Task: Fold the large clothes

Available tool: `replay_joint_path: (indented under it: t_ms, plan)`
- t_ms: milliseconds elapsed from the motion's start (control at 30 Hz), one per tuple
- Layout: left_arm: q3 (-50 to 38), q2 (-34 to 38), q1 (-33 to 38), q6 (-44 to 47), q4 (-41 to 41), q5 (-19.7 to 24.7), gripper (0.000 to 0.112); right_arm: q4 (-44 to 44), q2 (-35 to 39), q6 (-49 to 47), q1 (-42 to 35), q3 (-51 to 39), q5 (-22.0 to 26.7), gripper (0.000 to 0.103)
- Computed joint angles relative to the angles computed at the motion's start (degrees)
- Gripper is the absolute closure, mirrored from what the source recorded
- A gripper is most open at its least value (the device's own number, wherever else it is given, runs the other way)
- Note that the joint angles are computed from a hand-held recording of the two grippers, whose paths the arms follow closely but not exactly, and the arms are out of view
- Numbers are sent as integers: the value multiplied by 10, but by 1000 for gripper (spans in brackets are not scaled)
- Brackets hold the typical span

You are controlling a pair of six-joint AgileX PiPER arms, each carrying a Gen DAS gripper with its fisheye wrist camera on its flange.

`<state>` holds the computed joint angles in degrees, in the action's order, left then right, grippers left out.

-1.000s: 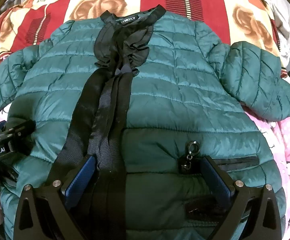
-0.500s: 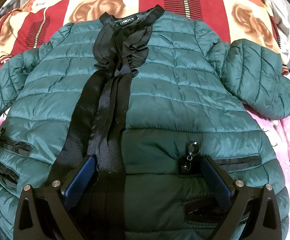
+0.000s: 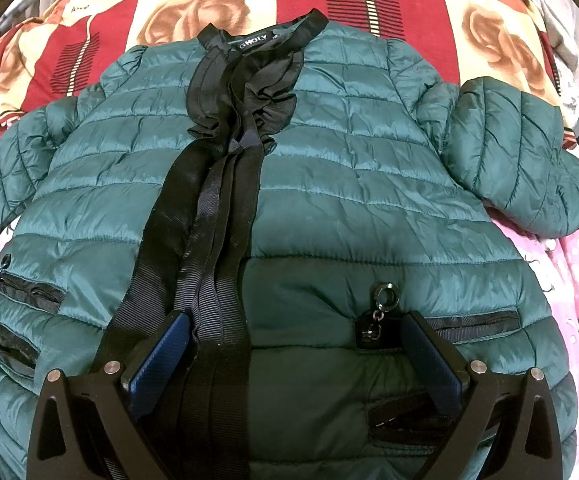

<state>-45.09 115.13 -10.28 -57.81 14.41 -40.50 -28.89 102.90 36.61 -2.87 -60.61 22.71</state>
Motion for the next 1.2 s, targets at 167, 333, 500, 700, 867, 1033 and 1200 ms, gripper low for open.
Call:
replay_joint_path:
  t_ms: [167,333,500,700,867,1033,1200]
  plan:
    - [-61,30,45,-77,72,4,10,-1,1,1,0,-1,0,0]
    - [-107,34,64,-107,86,31,10,0,1,0,-1,0,-1,0]
    - [-131,23,74,-95,72,49,26,1,1,-1,-1,0,-1,0]
    - [-195,34,77,-63,100,131,54,1,0,-2,-2,1,-3,0]
    - [-266,69,84,-125,181,207,54,1,0,-3,-2,1,-3,0]
    - [-273,103,115,-252,224,159,52,0,0,0,-1,1,-4,0]
    - [-268,100,123,-259,232,124,61,-1,0,0,-2,2,-4,0]
